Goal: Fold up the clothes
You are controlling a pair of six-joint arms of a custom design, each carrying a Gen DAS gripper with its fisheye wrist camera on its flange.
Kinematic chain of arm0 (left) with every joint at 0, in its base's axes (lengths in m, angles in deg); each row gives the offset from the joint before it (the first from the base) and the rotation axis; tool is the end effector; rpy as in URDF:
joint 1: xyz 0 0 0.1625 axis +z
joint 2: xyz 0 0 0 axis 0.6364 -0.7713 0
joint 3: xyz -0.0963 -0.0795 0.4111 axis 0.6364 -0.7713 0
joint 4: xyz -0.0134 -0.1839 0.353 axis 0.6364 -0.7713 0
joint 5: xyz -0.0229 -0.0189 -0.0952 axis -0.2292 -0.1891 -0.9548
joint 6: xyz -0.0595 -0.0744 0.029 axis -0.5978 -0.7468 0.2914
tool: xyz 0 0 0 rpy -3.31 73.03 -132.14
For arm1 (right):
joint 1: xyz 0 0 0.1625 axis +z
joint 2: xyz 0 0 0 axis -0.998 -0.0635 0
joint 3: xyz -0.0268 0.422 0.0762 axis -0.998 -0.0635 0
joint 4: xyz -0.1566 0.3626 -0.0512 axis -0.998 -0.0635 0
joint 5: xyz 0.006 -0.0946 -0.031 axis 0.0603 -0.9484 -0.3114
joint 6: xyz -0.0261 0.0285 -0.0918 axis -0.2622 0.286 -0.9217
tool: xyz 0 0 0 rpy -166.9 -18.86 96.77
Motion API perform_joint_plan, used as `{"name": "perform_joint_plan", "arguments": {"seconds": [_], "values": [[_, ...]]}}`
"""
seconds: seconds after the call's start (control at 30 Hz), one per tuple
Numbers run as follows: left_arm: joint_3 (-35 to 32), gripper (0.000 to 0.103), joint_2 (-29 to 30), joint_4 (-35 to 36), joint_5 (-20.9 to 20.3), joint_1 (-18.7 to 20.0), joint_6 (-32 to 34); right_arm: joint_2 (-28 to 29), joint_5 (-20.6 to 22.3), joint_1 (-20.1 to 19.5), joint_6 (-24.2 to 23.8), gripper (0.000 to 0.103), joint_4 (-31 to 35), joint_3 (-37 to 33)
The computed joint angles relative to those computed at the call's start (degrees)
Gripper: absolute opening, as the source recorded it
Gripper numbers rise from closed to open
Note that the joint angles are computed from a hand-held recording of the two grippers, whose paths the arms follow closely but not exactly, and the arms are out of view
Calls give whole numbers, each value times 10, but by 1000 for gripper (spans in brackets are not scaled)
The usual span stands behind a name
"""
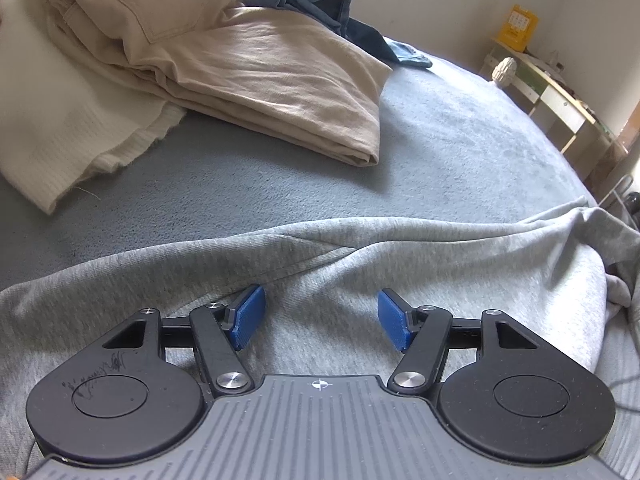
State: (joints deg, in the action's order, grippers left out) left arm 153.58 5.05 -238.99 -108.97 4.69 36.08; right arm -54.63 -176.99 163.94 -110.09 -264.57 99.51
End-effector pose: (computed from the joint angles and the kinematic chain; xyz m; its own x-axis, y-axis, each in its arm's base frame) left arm -0.0449 -0.3498 0.1494 -0.8258 -0.3654 -0.4295 0.1036 0.6504 -0.7525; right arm -0.0060 -0.5576 0.2851 -0.8941 0.1357 0.4268 -0.2577 0.6235 -0.7381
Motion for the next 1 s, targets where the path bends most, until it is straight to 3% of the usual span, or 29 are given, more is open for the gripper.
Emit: {"name": "perform_joint_plan", "arguments": {"seconds": [0.1,0.23,0.4,0.43,0.53,0.6,0.8,1.0], "values": [[-3,63,5,16,10,-3,-12,-22,56,-43,41,82,-24,38],[-10,66,12,43,23,-9,-34,-45,133,-94,96,87,17,54],[-13,66,7,76,30,-14,-49,-32,161,-101,94,84,27,43],[-13,66,6,79,31,-15,-53,-29,163,-97,83,80,28,40],[-14,66,5,90,34,-17,-66,-20,130,-74,31,43,54,26],[-15,66,5,97,36,-18,-72,-8,93,-56,-8,9,29,24],[-17,66,-2,114,37,-19,-80,38,25,-1,-121,4,-96,-14],[-20,66,-7,125,39,-18,-88,104,-22,48,-253,2,-78,-156]]}}
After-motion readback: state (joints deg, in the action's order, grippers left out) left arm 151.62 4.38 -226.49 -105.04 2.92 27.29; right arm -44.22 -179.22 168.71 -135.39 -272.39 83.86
